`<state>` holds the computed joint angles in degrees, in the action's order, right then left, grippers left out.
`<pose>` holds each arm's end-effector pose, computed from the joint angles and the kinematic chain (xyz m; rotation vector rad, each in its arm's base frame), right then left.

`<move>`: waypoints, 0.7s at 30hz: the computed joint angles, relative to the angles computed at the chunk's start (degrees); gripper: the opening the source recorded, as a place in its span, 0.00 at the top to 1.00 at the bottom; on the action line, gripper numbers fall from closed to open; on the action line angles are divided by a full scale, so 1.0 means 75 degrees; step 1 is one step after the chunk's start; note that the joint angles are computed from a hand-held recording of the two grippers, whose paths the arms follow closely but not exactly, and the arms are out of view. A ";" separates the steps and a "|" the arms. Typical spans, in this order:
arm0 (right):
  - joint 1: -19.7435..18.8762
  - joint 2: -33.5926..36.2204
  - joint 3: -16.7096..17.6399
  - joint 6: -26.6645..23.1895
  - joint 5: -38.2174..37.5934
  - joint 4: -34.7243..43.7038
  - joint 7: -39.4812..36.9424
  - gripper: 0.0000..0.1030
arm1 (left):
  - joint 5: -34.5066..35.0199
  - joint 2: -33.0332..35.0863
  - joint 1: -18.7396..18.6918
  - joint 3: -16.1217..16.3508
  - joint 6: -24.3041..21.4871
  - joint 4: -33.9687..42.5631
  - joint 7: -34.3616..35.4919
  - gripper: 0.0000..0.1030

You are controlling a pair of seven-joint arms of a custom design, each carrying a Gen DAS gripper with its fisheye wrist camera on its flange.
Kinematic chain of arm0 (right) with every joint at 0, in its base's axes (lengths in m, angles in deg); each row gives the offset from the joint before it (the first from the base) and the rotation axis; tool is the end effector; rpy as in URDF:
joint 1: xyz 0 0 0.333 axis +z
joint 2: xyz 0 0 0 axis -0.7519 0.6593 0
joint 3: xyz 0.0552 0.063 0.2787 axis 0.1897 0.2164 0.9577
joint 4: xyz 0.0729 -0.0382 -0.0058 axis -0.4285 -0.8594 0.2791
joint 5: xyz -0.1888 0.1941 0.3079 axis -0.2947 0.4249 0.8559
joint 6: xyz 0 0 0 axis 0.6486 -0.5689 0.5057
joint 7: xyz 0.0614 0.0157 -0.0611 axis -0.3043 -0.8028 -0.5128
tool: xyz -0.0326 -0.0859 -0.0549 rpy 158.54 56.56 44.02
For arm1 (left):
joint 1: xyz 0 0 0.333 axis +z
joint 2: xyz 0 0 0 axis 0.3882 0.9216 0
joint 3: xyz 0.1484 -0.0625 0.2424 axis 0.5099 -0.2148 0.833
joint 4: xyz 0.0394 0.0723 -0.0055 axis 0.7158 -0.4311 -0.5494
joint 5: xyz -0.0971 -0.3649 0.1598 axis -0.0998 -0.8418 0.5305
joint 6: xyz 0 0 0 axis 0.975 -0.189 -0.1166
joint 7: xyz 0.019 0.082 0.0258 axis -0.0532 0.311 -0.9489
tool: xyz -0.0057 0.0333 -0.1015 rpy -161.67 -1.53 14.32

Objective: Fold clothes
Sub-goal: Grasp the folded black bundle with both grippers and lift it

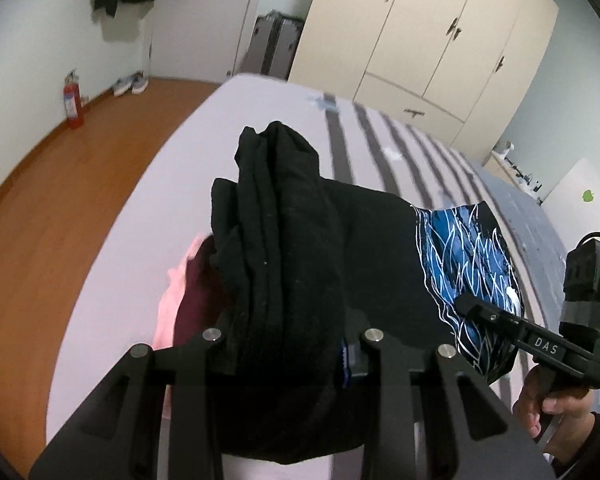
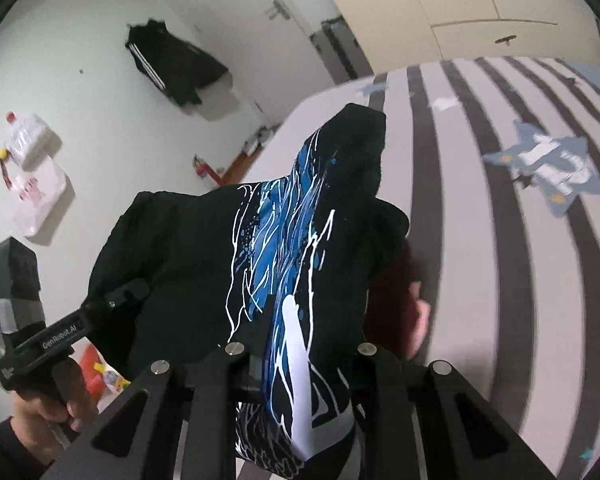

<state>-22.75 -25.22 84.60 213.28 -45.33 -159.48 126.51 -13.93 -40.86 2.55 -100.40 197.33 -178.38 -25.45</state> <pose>0.4763 0.3030 0.4913 -1.6290 1.6266 -0.0800 0.4484 -0.3666 0.5011 -1.9038 1.9256 -0.9832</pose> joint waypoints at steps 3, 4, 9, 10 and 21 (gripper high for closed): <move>-0.0064 0.0208 0.0174 0.0009 -0.0428 -0.0019 0.0478 0.82 | -0.0317 -0.0015 -0.0016 0.0082 0.0338 -0.0369 0.0024 0.72; -0.0062 0.0238 0.0203 0.0036 -0.0541 -0.0068 0.0596 0.82 | -0.0283 -0.0062 -0.0003 0.0054 0.0478 -0.0531 -0.0106 0.72; 0.0128 0.0099 0.0028 0.0230 -0.0148 -0.0395 0.0090 0.82 | 0.0001 -0.0001 0.0109 0.0032 0.0963 -0.0747 -0.0566 0.71; 0.0162 0.0016 -0.0035 0.0208 0.0017 -0.0470 -0.0128 0.82 | 0.0047 -0.0014 0.0123 0.0029 0.0984 -0.0761 -0.0602 0.71; -0.0354 -0.0286 0.0239 -0.0021 -0.1064 -0.0702 0.1019 0.57 | 0.0341 -0.0281 0.0232 0.0002 0.0467 -0.0825 -0.0904 0.32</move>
